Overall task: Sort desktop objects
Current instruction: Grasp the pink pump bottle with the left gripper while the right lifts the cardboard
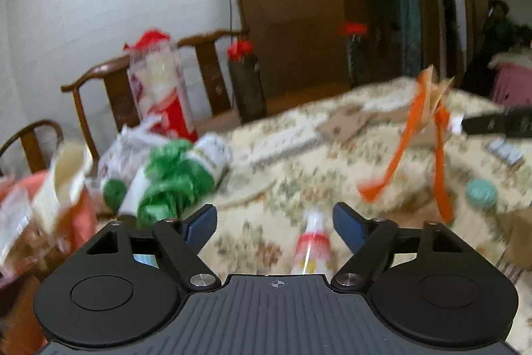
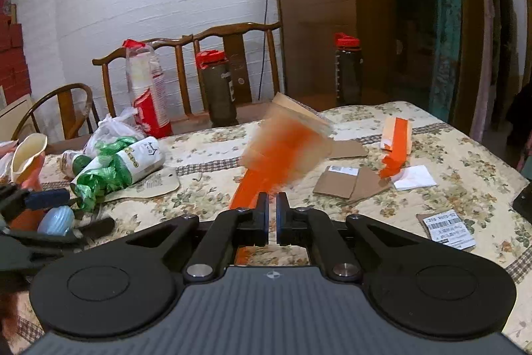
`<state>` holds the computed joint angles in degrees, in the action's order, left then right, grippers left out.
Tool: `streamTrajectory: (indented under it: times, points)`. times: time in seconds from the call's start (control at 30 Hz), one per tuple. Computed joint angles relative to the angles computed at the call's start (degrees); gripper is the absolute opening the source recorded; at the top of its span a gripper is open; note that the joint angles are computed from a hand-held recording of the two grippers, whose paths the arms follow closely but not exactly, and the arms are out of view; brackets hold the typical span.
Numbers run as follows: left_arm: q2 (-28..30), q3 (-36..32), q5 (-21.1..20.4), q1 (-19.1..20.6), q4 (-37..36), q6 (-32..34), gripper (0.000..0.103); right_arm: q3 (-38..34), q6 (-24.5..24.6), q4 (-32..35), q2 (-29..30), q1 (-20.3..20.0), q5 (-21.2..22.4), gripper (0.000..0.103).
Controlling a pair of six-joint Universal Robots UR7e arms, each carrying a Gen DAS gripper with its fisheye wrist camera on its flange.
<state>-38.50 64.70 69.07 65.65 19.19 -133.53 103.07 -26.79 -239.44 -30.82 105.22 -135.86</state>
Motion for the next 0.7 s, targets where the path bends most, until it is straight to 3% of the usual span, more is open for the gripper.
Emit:
streamTrajectory:
  times: [0.17, 0.23, 0.3, 0.37, 0.43, 0.53, 0.6, 0.67, 0.7]
  points:
    - [4.40, -4.14, -3.08, 0.67, 2.90, 0.38, 0.086, 0.00, 0.98, 1.20, 0.13, -0.74, 0.71, 0.006]
    - [5.65, -5.24, -3.55, 0.88, 3.65, 0.79, 0.090, 1.17, 3.62, 2.26, -0.73, -1.50, 1.58, 0.006]
    - [6.96, -6.55, -4.34, 0.96, 4.37, 0.85, 0.090, 2.52, 6.57, 3.83, -1.96, -2.39, 2.35, 0.022]
    - [8.07, -7.63, -3.99, 1.23, 5.34, 0.91, 0.089, 4.14, 9.84, 5.43, -3.36, -3.56, 3.78, 0.056]
    - [7.88, -6.52, -3.43, 1.44, 2.76, 1.01, 0.091, 4.16, 10.62, 5.08, -3.21, -4.29, 3.70, 0.058]
    - [9.00, -8.67, -2.89, 1.59, 4.66, -0.52, 0.091, 3.26, 12.57, 8.04, -3.05, -5.22, 3.43, 0.059]
    - [9.91, -10.76, -2.22, 1.93, 6.86, -1.98, 0.091, 2.46, 14.95, 9.64, -2.88, -5.94, 4.16, 0.069]
    - [10.52, -12.29, -1.42, 2.27, 8.69, -3.21, 0.091, 1.38, 17.57, 10.60, -2.54, -6.53, 4.76, 0.086]
    - [10.93, -13.28, -0.91, 2.47, 9.76, -3.67, 0.091, 0.46, 18.22, 10.72, -2.08, -6.66, 4.65, 0.089]
